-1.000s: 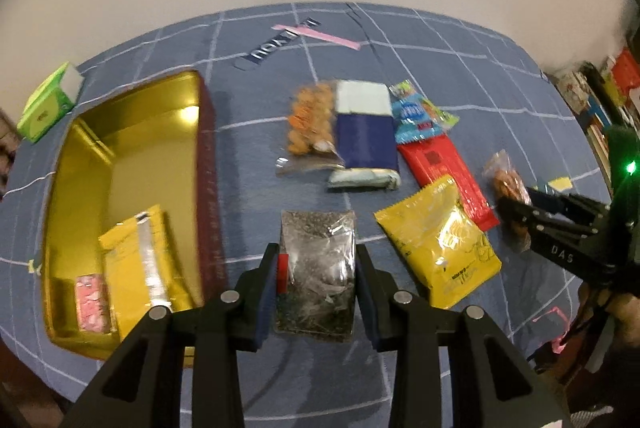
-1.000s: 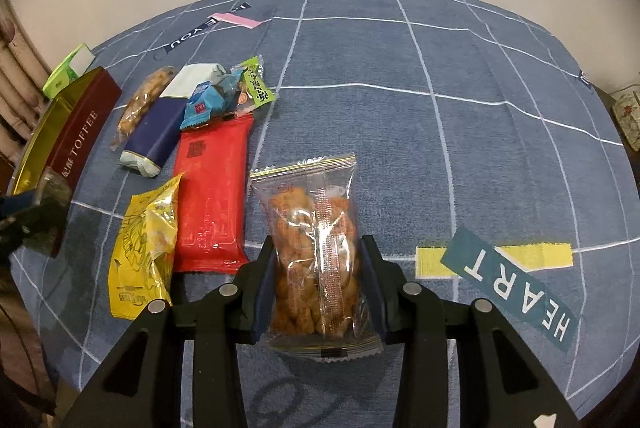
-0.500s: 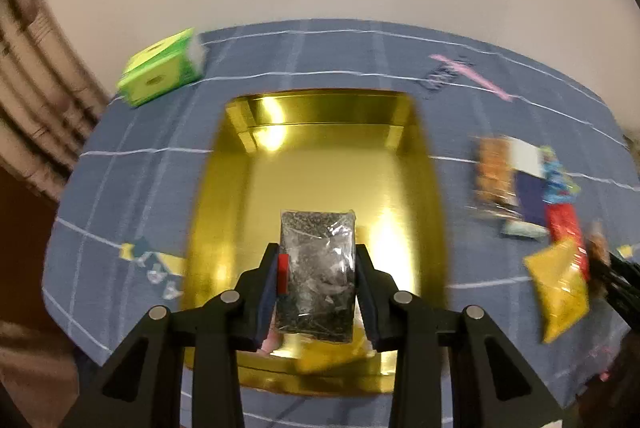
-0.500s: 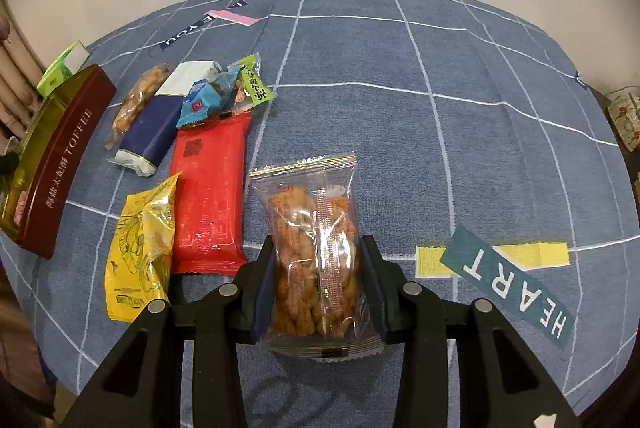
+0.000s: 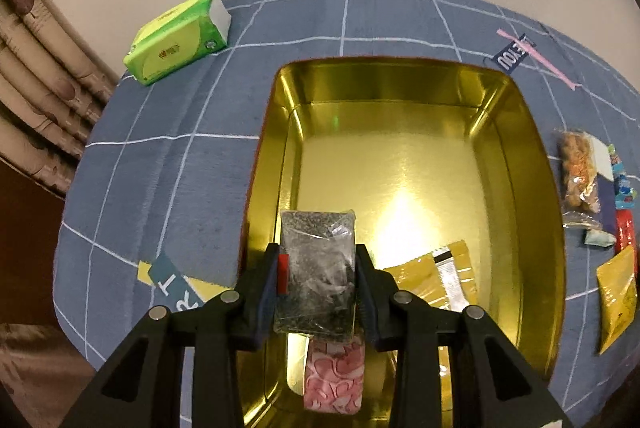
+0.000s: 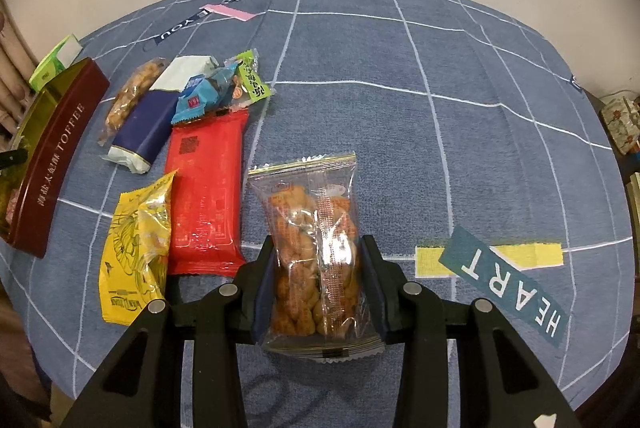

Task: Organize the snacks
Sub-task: 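Place the grey seaweed pack into the tin with the left gripper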

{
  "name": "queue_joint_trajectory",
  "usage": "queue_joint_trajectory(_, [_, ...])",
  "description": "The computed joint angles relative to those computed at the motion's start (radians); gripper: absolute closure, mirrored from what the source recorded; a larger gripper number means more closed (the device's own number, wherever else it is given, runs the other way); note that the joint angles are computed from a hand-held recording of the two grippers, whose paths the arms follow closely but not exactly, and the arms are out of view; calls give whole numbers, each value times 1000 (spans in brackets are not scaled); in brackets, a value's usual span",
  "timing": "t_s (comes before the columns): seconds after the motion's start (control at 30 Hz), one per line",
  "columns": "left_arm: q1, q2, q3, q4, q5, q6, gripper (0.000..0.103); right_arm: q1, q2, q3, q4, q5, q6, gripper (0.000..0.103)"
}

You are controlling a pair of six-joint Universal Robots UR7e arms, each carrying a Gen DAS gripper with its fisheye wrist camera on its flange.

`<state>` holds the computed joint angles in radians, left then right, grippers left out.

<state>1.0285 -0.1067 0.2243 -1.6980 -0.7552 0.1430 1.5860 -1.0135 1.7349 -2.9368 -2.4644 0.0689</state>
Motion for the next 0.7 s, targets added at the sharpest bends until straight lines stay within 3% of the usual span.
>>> queue_joint_trajectory(0.17, [5,71,-138,100,8,-15,67,3,2,-5,17,-10,9,66])
queue_joint_trajectory(0.3, [4,25,-32,47,25,-5,67,3,2,-9,29,-12,19,66])
queue_joint_trajectory(0.57, [0,-10,44,4,39,4,65,4,7,-18,44,-24,42,66])
queue_joint_trajectory(0.7, [-6,-45,104,-61,13,29,55,7,7,-20,52,-30,66,66])
